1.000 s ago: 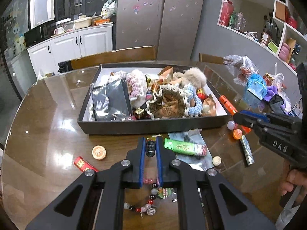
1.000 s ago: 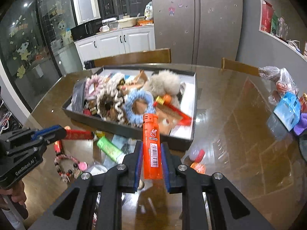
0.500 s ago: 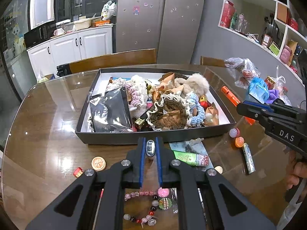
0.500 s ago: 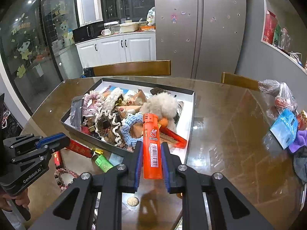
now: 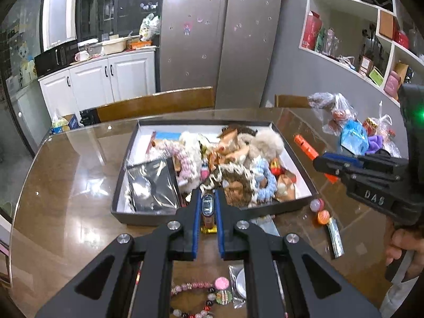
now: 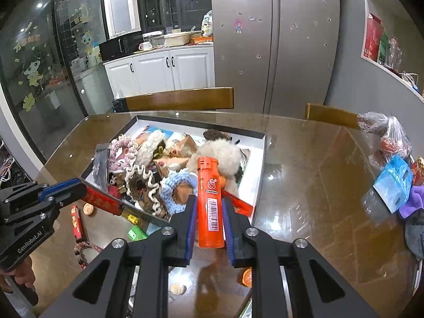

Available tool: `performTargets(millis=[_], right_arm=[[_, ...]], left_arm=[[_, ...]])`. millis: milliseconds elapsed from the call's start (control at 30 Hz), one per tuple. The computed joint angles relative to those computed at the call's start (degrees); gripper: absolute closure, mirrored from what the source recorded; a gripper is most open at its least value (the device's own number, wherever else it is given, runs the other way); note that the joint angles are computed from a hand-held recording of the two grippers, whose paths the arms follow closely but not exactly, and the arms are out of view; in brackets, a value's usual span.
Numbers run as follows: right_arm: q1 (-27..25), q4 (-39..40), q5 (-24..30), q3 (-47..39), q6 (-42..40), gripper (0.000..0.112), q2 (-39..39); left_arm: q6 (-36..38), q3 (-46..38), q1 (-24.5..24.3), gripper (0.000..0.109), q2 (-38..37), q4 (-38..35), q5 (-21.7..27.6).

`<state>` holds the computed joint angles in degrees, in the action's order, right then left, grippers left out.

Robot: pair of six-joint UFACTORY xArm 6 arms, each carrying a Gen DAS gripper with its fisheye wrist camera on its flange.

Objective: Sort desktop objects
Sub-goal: 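Carry the orange lighter and red tube over the black box with both grippers, then open both grippers to drop the orange lighter and red tube into the box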

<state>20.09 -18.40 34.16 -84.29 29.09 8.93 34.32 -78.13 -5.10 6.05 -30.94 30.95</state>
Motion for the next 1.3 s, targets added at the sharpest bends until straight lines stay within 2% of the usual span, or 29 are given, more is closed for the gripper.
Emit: performTargets(millis=[600,867,933,967,1000,1033,1067,1100,1167,1233,1300], right_arm=[[-1.24,1.83,3.68,-9.15,-2.84,0.093,8.49],[-1.43,2.43,5.16,-11.81,-3.77,0.093,10.76],[-1.62,3.42,4.88,-12.29,-4.22,0.093,11.21],[-1.75,4.37,4.36,-12.25,-4.64,0.093,11.27],[-1.82,4.91,4.20,-12.22,-4.97,0.093,11.26],[-1.85,4.80,3.96,-12.10,-4.96,0.093,11.14],[-1.83,4.02,3.79,-11.90,-4.54,0.086,10.95],[-1.86,3.31,3.53,-11.67,-3.90,0.066,10.68],[-2.08,2.41,2.18,-10.70,-2.78,0.043,9.80],[-2.07,0.25,1.93,-10.55,-1.36,0.040,9.40],[-2.22,0.32,0.94,-9.76,-0.84,0.039,8.73]], left_arm=[[-1.57,-14.65,0.06,0.098,10.26,-0.93,2.14],[-3.02,-17.66,0.02,0.098,13.11,0.74,2.47],[-4.85,-18.22,-0.13,0.096,13.67,3.15,2.17],[-6.76,-18.21,-0.18,0.091,13.75,5.55,1.57],[-9.00,-17.96,-0.33,0.064,13.70,8.31,0.73],[-10.30,-17.51,-0.43,0.025,13.47,9.88,-0.14],[-9.96,-16.63,-0.48,0.015,13.02,9.31,-1.61],[-8.14,-15.59,-0.54,0.012,12.38,6.96,-3.26],[-6.55,-15.23,-0.53,0.012,11.71,5.62,-3.56],[-6.97,-14.39,-0.70,0.012,11.17,7.34,-5.16],[-7.39,-14.67,-0.47,0.012,11.18,8.13,-4.59]])
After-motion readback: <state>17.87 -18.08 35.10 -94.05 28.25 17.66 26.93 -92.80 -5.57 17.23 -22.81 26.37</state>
